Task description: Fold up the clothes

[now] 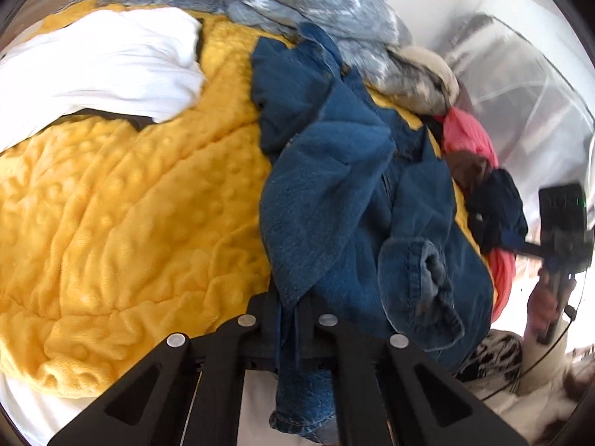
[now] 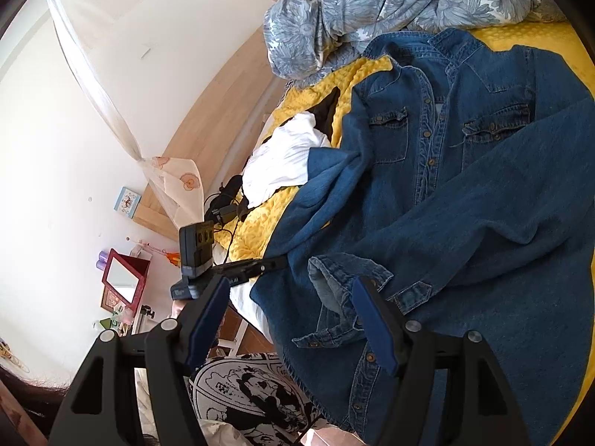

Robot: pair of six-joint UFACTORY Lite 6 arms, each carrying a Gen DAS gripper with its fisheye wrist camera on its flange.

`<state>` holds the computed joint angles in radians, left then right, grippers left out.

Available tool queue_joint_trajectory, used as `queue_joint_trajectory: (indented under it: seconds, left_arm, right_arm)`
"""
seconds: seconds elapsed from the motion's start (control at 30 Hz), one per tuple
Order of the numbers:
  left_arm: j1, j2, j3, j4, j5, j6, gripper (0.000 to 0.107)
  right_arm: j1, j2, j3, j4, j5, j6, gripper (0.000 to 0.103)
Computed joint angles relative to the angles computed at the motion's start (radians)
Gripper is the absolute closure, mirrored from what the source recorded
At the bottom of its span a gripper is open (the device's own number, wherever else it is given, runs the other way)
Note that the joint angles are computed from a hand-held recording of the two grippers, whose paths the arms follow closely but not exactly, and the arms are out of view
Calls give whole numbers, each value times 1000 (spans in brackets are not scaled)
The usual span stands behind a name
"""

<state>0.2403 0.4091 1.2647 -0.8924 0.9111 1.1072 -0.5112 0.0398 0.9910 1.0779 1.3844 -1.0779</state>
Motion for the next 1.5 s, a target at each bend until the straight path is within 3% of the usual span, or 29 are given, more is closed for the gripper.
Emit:
queue_joint_trajectory:
  seconds: [0.4,0.63,0.73,1.03,1.13,1.33,1.5]
  left_arm:
    - [150,48,99,-124,200,-33,103]
    - [235,0,113,-143,175,-43,105]
    - [247,-19,131,-124,212,-61,105]
    - [134,-267,165,-238,407,-135,105]
    - [-36,-299,201,-255,379,-235,105]
    - [-510,-256,85,-230,77,-327,105]
    - [-707,-117,45,-354,-70,-268,105]
  right_arm:
    - [-7,-2,-6,-10,3,-9,32]
    - [-2,2,-13,-21,-13,-4,32]
    - [4,4,-13,-22,-17,-4,32]
    - [-93,7,15,8,-25,17,32]
    - [-175,23,37,27,-11,29,32]
    - [-306,22,65,34,-4,29,31]
    - [-384,21,75,8,23,-9,31]
